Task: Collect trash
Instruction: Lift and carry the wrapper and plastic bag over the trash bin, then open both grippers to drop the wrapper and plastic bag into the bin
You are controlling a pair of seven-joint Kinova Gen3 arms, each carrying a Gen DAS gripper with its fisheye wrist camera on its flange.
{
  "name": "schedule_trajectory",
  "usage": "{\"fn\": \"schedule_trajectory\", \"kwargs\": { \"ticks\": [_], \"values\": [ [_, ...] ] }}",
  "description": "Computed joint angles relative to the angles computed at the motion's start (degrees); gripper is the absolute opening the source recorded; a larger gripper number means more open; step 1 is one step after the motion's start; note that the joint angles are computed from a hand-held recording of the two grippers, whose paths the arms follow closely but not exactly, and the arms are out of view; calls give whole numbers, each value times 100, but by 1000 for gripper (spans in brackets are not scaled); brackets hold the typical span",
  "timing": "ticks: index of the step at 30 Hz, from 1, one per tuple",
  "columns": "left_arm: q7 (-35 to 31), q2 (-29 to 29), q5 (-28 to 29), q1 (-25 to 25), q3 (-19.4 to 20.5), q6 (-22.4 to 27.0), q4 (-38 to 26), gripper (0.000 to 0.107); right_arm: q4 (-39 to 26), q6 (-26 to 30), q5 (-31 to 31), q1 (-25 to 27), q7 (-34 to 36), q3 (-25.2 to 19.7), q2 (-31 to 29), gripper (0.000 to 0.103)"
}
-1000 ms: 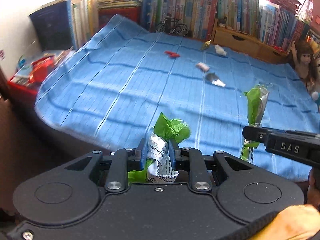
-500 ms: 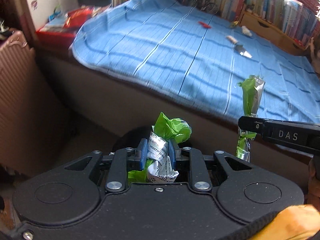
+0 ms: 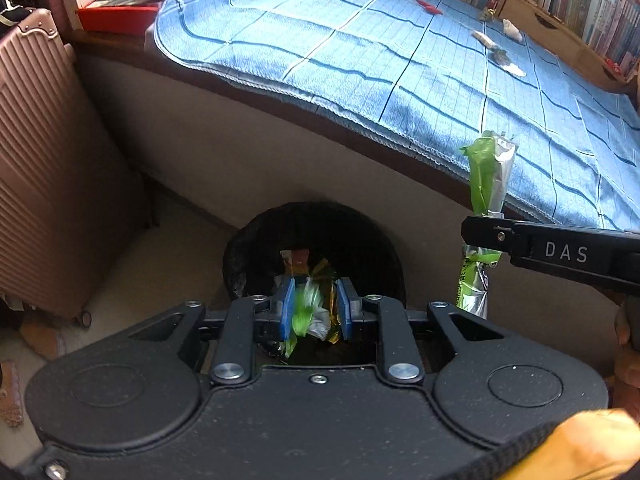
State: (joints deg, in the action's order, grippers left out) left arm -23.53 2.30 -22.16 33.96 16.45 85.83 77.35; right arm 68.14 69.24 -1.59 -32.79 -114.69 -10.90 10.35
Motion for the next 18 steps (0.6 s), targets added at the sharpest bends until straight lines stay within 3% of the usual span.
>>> {"fn": "schedule_trajectory", "kwargs": {
  "ticks": [18],
  "values": [
    [-227,264,173,-192,-271,-369,53,21,-375,72,-226,5,561,31,622,39]
  ]
}}
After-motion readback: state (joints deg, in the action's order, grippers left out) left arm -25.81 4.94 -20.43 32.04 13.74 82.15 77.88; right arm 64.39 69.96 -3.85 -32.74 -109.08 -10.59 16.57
